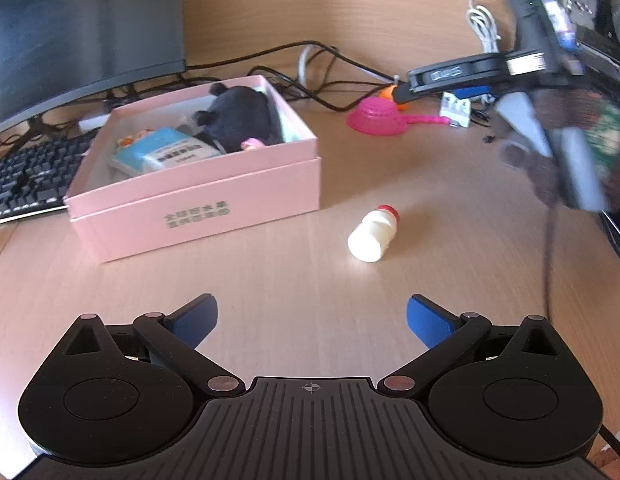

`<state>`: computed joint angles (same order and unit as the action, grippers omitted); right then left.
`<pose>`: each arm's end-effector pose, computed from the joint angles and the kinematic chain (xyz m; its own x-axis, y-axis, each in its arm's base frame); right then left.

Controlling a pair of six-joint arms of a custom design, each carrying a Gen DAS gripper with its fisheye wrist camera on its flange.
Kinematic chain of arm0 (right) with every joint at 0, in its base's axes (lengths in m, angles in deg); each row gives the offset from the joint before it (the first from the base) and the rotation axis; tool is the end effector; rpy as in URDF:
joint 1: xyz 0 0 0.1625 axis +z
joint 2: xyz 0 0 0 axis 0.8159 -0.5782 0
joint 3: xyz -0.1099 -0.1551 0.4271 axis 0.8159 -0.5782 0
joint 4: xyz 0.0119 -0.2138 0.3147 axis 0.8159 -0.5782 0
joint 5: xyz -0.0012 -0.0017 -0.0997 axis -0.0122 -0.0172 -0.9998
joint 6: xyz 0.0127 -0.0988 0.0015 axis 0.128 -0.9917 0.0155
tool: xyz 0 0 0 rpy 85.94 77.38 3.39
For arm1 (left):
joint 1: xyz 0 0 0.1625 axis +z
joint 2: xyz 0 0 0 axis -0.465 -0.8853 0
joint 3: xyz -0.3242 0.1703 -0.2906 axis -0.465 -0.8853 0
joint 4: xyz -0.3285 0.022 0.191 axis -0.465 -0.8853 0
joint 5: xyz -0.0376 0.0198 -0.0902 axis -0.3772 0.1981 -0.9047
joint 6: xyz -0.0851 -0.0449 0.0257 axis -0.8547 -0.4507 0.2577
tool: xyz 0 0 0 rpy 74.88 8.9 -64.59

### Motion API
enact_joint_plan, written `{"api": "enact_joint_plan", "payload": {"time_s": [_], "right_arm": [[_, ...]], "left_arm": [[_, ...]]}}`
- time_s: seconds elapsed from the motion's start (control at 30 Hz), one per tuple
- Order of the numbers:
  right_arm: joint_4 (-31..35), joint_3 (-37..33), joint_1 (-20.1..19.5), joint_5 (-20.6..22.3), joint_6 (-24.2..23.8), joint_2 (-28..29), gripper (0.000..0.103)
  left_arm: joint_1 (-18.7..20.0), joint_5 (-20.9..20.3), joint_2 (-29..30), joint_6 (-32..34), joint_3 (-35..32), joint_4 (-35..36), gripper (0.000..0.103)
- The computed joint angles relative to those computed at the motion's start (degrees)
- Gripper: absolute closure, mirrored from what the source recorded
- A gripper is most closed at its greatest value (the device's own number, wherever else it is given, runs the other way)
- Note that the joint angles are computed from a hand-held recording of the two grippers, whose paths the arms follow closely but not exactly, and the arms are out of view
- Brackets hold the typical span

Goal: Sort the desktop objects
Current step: 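Set the white bottle on the open desk and open the right gripper, then grasp the pink mesh strainer with the right gripper and set it down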

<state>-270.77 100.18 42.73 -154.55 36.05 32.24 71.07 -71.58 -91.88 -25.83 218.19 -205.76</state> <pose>0.1862 -0.6263 0.1005 -0.6875 -0.3419 0.6406 -0.6981 0.5540 -0.4536 -0.1173 -0.4070 0.1532 -0.6983 0.0923 -0.7098 0.5460 0.7099 -0.4449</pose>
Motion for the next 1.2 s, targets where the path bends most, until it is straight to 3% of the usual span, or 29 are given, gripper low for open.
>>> {"api": "enact_joint_plan", "payload": {"time_s": [0.23, 0.3, 0.37, 0.43, 0.57, 0.67, 0.77, 0.8, 0.87, 1.07, 1.2], "right_arm": [[8.7, -14.5, 1.0, -5.4, -3.4, 8.6, 0.004], [13.0, -16.5, 1.1, -6.5, -1.4, 9.3, 0.017], [13.6, -15.8, 1.0, -5.8, 0.3, 8.8, 0.04], [13.5, -12.2, 0.9, -2.8, 2.1, 6.5, 0.039], [7.0, -0.7, 0.9, 0.8, 2.1, 1.1, 0.039], [2.8, 7.7, 0.8, 1.0, 4.6, -2.6, 0.039], [-4.5, 15.6, 1.3, -1.6, 3.0, -4.3, 0.038], [-8.7, 18.2, 1.6, -3.0, 1.2, -4.2, 0.035], [-15.7, 21.8, 1.8, -4.7, -1.2, -3.9, 0.014], [-27.7, 31.2, 1.2, -4.4, 0.3, -6.3, 0.003], [-31.1, 34.7, 0.3, -5.1, 3.9, -6.6, 0.0]], "left_arm": [[-0.1, 2.6, -5.4, -4.6, 0.6, 7.0, 0.0], [0.0, 3.1, -6.5, -5.9, 0.7, 8.8, 0.0], [0.1, 3.3, -7.0, -6.5, 0.9, 9.1, 0.0], [0.4, 2.9, -6.8, -6.5, 0.8, 8.5, 0.0], [0.6, 1.4, -4.5, -4.1, 0.4, 4.8, 0.0], [0.6, -0.6, -1.6, -0.7, -0.1, -0.1, 0.0], [0.5, -2.1, 1.4, 3.0, -1.2, -4.3, 0.0], [0.5, -2.4, 2.4, 4.1, -1.8, -5.2, 0.0], [0.7, -2.5, 4.4, 6.0, -3.3, -6.3, 0.0], [1.6, -0.7, 10.0, 10.9, -7.8, -8.2, 0.001], [1.8, 3.3, 9.8, 4.7, -10.0, -0.5, 0.001]]}}
